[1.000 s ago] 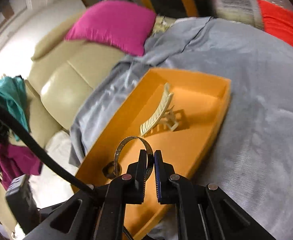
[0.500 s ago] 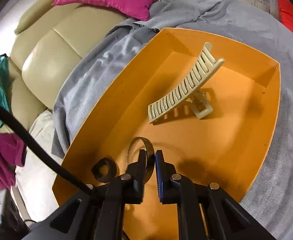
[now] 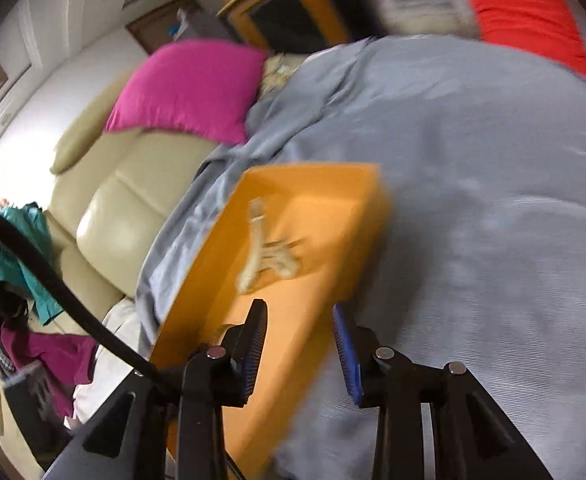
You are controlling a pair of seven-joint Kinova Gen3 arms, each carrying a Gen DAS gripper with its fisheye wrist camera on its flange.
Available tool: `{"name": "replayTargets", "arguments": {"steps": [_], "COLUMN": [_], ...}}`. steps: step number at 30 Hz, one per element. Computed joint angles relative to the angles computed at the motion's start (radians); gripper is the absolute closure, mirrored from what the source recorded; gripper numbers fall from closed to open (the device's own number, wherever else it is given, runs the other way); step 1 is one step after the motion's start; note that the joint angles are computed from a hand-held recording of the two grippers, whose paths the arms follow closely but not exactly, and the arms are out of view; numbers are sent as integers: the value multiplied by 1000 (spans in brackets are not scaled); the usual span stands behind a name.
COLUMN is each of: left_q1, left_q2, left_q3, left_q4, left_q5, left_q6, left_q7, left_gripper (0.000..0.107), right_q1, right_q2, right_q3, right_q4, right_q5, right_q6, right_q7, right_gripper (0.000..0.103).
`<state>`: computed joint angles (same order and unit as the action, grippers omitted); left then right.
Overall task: Organize jewelry
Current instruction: 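Move both open tools back toward the brooch and black scrunchie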
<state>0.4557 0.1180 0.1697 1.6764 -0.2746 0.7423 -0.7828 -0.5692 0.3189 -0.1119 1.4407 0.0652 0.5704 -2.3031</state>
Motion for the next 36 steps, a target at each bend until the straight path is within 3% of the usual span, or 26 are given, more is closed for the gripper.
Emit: {"name": "replayTargets", "arguments": {"steps": [5,7,9,16,20,23,26,30,33,36], "left_q1": [97,147,190,284,369,389,381,381,389,400], "left_q2": [74,128,177,384,444,480,542,550,546,552], "left_q3": [39,48,46,39,-53,-84,-93,-106,-117,-124], "left_q4": [-149,-229,-301,-559,-608,-612,-698,-725,-726,-734], "left_q5": [-71,-87,-81,10,-15,-34,2,22,12,-1], "left_q6": [48,70,96,112,91,78,145,146,133,129], "left_q7": [-16,-46,-81,-206,-164,-142,-147,-158,-164,-169], "left_gripper": [77,73,70,70,70,70,70,70,70,70], "right_q1": [84,174,209,145,32,-27,45,109,126,136], "right_q2": [-210,-295,-373,-563,-527,-470,-411,-325,-295,-282], "right_q3": [4,-20,17,341,527,632,588,533,487,437], "right_q4": [232,324,417,705,721,687,659,610,586,573], "right_q5": [80,48,-24,-309,-472,-566,-655,-677,-604,-521], "right_q6": [-8,-11,-48,-218,-193,-144,-116,-69,-78,-95], "right_q7": [-91,-85,-21,251,414,536,630,629,557,491], "right_gripper": [65,65,65,66,66,66,66,66,66,82]}}
